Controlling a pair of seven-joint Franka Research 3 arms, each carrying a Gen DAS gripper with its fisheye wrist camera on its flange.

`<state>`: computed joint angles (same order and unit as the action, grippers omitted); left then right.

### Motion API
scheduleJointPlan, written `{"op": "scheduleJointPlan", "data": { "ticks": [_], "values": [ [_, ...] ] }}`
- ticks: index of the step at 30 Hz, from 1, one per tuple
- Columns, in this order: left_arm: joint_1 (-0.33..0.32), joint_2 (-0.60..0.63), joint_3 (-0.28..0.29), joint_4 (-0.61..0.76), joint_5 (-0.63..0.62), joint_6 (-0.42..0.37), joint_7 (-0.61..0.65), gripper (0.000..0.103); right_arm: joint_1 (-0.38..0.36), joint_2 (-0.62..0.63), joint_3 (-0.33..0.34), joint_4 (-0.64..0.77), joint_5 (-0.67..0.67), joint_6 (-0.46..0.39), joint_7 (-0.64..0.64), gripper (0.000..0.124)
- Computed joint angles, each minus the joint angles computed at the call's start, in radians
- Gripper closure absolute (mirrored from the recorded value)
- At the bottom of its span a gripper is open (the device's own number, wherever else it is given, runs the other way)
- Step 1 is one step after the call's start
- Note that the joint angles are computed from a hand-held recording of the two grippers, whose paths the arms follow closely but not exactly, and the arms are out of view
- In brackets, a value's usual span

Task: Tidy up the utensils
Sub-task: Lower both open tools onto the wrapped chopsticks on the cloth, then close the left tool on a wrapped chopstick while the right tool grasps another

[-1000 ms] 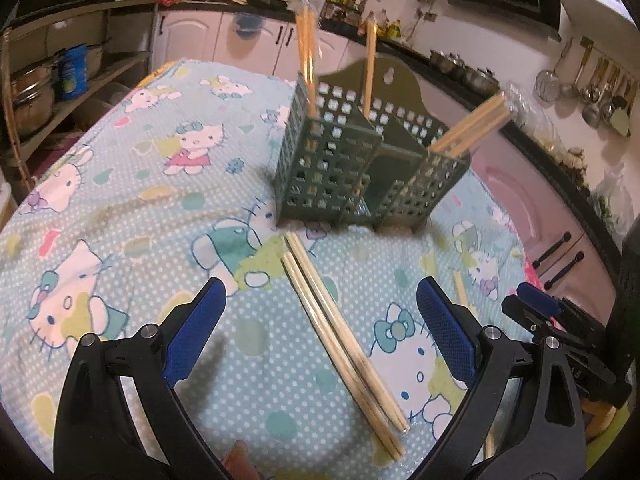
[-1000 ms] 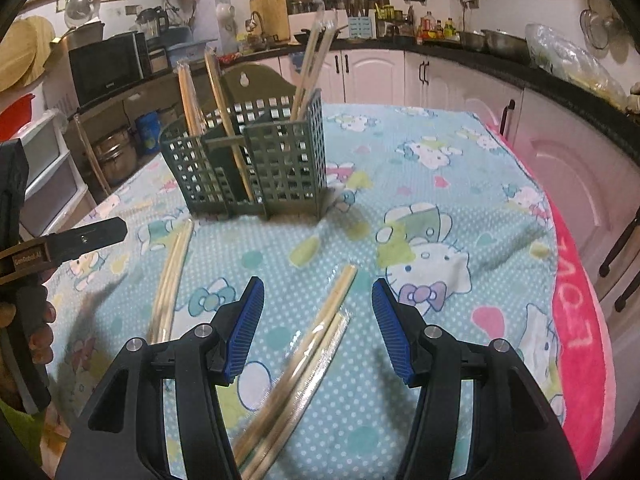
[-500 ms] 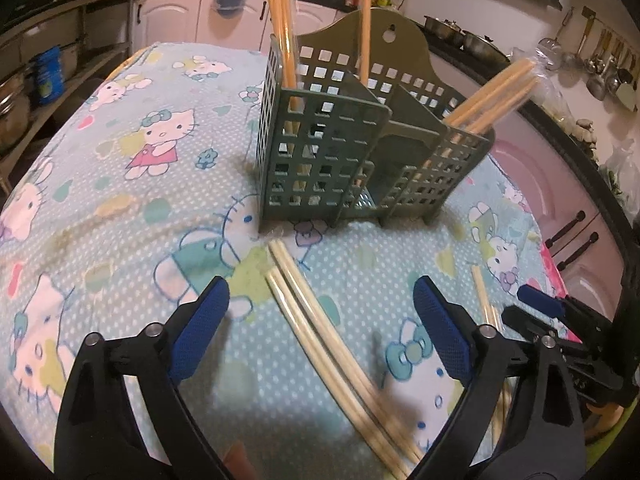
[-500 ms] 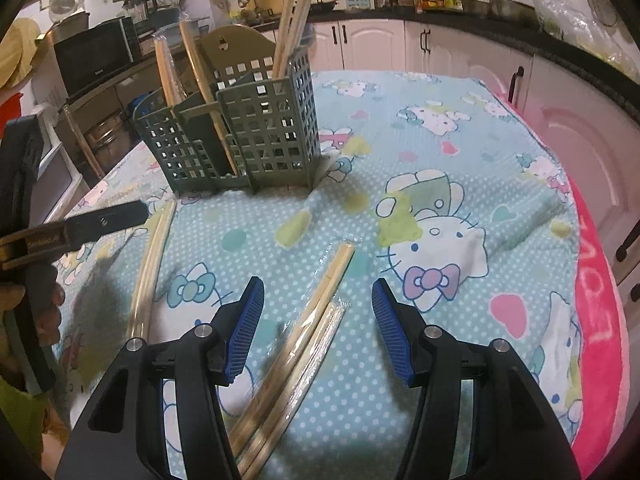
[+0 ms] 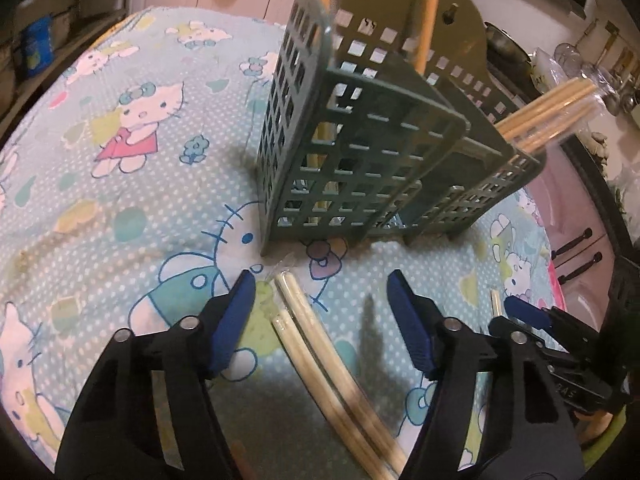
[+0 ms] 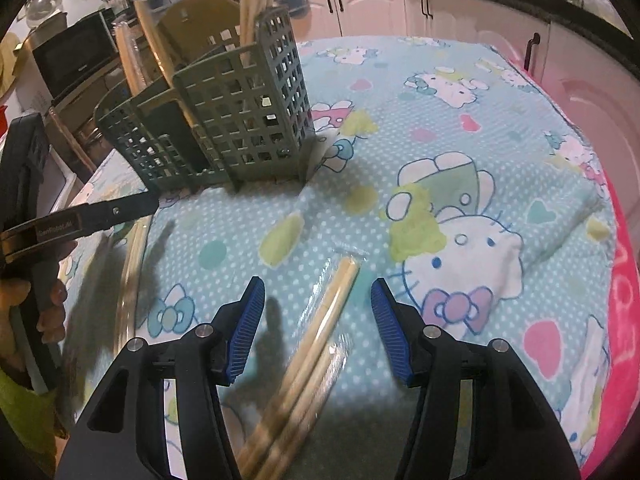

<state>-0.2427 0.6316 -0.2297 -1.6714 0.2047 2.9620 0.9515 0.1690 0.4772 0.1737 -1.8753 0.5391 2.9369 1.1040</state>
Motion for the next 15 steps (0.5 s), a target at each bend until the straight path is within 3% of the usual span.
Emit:
{"op": "scheduleJointPlan", "data": {
  "ticks": [5,10,13,15],
  "values": [
    [0.011,0.017,-0.011,0.027,-0.01,-0.023,0.014,0.052,0.037,0.032,-0.04,0.048,-0.044,-0.019,0.056,0.078],
    [-0.013,0.03,0.014,0.062,0.002,-0.065,0.007,0.055,0.072,0.057,-0.081,0.085,-0.112,-0.032,0.124,0.088],
    [-0.042,0.035,0.042,0.082,0.023,-0.09,-0.017,0.058,0.074,0.07,-0.087,0.104,-0.134,-0.034,0.155,0.101],
    [-0.058,0.036,0.058,0.094,0.039,-0.108,-0.034,0.068,0.062,0.077,-0.076,0.117,-0.136,-0.039,0.157,0.11]
  ]
}}
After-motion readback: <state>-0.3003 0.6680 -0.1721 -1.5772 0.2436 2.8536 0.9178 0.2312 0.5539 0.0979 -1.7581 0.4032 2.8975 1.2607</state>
